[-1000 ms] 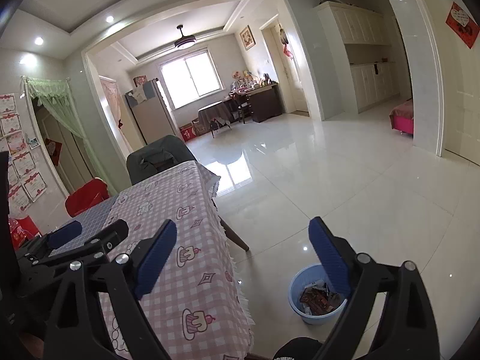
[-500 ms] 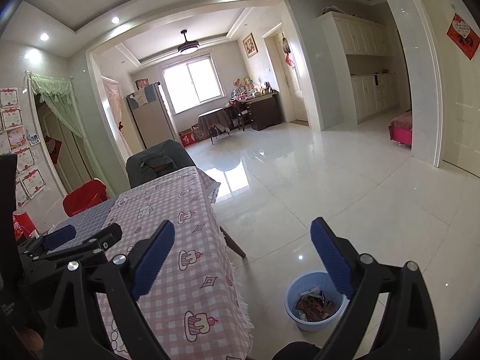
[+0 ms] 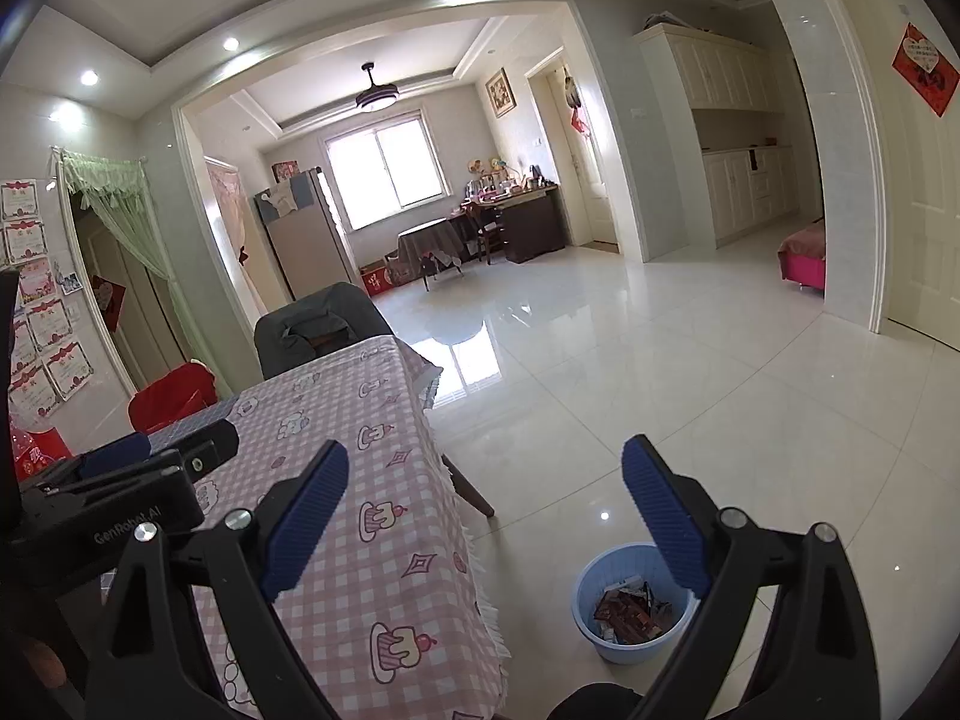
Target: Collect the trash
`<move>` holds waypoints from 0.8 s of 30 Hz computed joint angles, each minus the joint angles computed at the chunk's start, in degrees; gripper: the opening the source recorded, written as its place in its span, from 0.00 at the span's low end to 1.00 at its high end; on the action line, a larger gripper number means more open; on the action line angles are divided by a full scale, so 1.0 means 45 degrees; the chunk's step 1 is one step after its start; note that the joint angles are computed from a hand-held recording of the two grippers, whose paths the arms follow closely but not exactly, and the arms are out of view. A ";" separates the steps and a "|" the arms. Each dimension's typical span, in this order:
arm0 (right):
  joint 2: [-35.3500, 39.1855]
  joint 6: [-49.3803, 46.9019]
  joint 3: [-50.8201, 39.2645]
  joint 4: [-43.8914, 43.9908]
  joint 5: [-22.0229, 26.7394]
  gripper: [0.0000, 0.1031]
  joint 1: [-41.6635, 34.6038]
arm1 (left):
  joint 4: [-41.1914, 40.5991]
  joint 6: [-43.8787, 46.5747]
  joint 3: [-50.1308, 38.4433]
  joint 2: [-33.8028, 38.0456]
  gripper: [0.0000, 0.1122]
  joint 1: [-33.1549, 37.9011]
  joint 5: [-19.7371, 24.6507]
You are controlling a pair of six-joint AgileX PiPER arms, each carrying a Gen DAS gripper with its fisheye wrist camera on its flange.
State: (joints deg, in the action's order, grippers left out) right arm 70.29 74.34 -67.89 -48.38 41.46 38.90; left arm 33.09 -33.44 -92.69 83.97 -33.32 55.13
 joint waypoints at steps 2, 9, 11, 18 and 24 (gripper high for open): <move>-0.0040 -0.0017 0.0056 0.0014 -0.0071 0.88 -0.0058 | -0.0074 0.0057 -0.0031 -0.0026 0.82 -0.0082 -0.0001; -0.0197 0.0337 0.0430 -0.0270 -0.0289 0.88 -0.0163 | -0.0260 0.0209 -0.0009 -0.0140 0.82 -0.0181 -0.0225; -0.0251 0.0422 0.0524 -0.0334 -0.0329 0.88 -0.0177 | -0.0388 0.0288 0.0029 -0.0180 0.82 -0.0185 -0.0312; -0.0473 0.0705 0.0778 -0.0544 -0.0424 0.88 -0.0183 | -0.0431 0.0417 -0.0388 0.0038 0.82 -0.0467 -0.0146; -0.0640 0.0933 0.0949 -0.0644 -0.0413 0.88 -0.0178 | -0.0289 0.0424 -0.0788 0.0265 0.82 -0.0681 0.0071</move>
